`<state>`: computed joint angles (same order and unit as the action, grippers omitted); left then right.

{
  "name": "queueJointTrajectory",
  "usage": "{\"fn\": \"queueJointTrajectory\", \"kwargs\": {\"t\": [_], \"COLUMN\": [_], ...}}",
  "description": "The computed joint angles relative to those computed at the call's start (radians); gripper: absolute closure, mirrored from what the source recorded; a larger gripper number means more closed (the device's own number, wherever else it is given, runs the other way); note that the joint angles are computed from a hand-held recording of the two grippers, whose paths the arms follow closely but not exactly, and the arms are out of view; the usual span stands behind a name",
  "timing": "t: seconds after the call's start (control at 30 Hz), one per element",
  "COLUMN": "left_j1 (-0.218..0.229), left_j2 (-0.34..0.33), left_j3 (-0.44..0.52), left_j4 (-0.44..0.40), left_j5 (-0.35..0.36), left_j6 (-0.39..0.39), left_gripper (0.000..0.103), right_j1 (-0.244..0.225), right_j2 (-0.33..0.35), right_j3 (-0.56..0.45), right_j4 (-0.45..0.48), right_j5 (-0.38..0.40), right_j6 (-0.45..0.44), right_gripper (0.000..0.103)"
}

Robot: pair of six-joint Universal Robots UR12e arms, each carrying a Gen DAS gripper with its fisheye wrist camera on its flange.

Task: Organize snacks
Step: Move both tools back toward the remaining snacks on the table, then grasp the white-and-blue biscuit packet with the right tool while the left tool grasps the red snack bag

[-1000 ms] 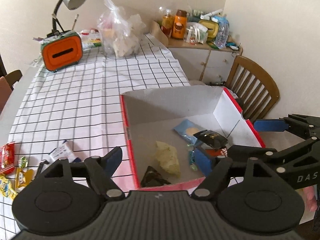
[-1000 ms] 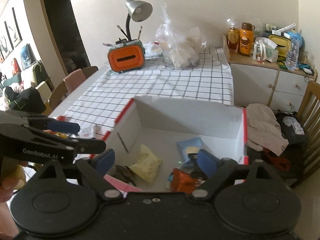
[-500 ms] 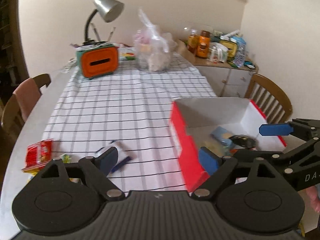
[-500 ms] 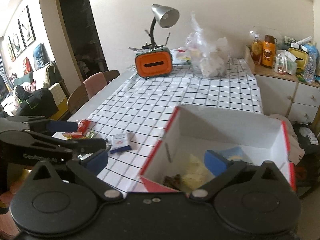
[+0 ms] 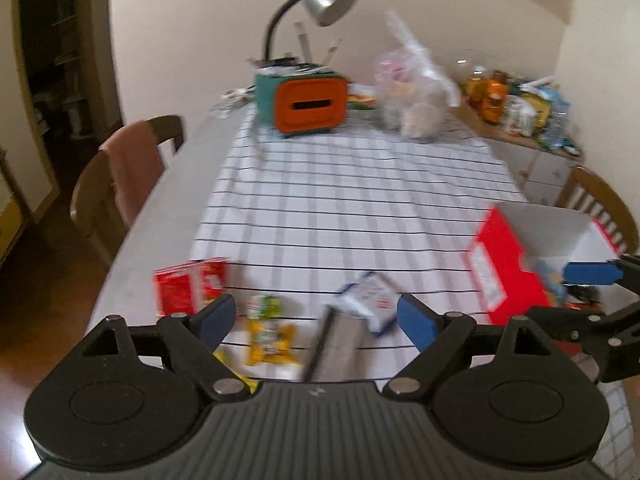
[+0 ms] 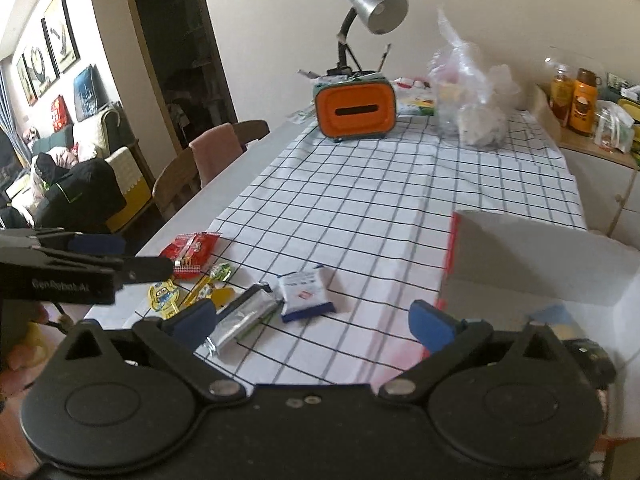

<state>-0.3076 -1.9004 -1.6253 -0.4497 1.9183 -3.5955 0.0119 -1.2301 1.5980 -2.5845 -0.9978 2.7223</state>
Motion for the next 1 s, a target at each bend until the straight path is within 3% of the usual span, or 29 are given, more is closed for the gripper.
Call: {"fn": "queueJointTrajectory", "kwargs": {"t": [0.43,0.7,1.0], "left_j1": [0.131,0.163,0.191], "left_j2": [-0.02,-0.064,-0.106], "left_j3": [0.01,0.06,0.105], "left_j4": [-0.173,-0.265,-0.363], "left_j5": [-0.086,-0.132,-0.173], "left_j6": [-0.097,-0.137,-0.197], "left_gripper": [0.015,0.015,0.015], "right_j1": [0.098,0.129,0.156], "right_j2": [0.122,0.189,0.257], "right_j3": [-0.12,-0.195,-0.274], "right_j4": [0.045,0.121,0.199], "right_j5": [-0.144,-0.216,-0.302], "right_j6": [0.006,0.002,0.036], "right_gripper": [0.002,0.004,0.015]}}
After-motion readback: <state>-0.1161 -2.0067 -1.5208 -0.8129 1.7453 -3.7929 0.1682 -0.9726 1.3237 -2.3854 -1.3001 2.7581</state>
